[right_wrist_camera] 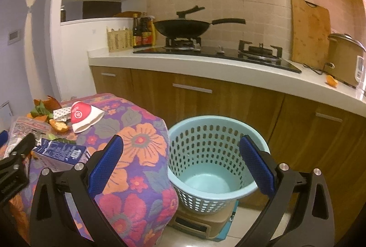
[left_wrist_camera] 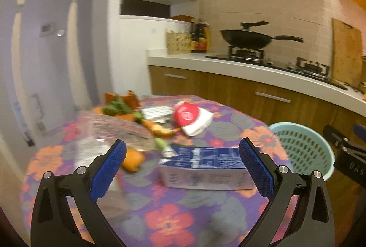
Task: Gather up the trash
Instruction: 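Grasp the clear plastic bag with the left tool while the right tool grasps the blue milk carton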
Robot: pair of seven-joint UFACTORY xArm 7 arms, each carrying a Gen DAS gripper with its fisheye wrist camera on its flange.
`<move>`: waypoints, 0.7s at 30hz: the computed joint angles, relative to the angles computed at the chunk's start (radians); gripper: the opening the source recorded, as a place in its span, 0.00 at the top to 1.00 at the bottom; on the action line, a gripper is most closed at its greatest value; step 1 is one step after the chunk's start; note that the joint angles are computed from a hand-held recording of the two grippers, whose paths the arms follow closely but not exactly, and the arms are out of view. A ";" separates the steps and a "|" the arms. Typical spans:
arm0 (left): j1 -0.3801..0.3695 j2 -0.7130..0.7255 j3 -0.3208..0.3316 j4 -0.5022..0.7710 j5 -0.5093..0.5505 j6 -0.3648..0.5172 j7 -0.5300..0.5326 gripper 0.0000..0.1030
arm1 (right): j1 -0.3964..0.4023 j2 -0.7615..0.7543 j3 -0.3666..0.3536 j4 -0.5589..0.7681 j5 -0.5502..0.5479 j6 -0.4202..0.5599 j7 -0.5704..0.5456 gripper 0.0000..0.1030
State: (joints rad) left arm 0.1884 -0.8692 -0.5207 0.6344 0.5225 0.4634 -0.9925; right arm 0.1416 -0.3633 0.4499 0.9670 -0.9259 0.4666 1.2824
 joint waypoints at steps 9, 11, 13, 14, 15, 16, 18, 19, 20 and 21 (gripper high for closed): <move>-0.035 -0.127 0.171 -0.025 -0.049 0.124 0.103 0.07 | 0.011 0.045 0.002 0.045 -0.043 -0.064 -0.004 0.06; -0.027 -0.121 0.217 -0.018 -0.057 0.117 0.153 0.07 | 0.019 0.061 -0.004 0.060 -0.045 -0.081 -0.014 0.06; -0.026 -0.087 0.265 -0.004 -0.071 0.102 0.218 0.07 | 0.026 0.080 -0.006 0.078 -0.055 -0.095 -0.020 0.06; -0.036 -0.059 0.301 0.003 -0.088 0.088 0.257 0.08 | 0.031 0.097 -0.008 0.092 -0.066 -0.111 -0.029 0.06; -0.053 -0.032 0.344 0.005 -0.115 0.070 0.296 0.08 | 0.034 0.112 -0.009 0.104 -0.082 -0.120 -0.029 0.06; -0.069 -0.004 0.376 0.009 -0.147 0.057 0.328 0.08 | 0.039 0.125 -0.009 0.116 -0.100 -0.122 -0.027 0.06; -0.131 0.060 0.475 0.023 -0.237 0.047 0.416 0.14 | 0.053 0.150 -0.015 0.141 -0.141 -0.118 -0.017 0.06; -0.146 0.083 0.503 0.031 -0.272 0.053 0.446 0.16 | 0.064 0.164 -0.021 0.153 -0.157 -0.120 -0.016 0.06; -0.167 0.110 0.537 0.043 -0.313 0.059 0.481 0.19 | 0.075 0.176 -0.030 0.162 -0.165 -0.116 -0.019 0.06; -0.199 0.134 0.581 0.052 -0.360 0.059 0.525 0.19 | 0.088 0.194 -0.037 0.177 -0.171 -0.108 -0.025 0.06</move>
State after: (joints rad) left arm -0.0102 -0.7356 0.0604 0.6860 0.1622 0.5224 -0.4674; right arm 0.2295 -0.1695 0.4133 1.1445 -1.0973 0.3583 1.2574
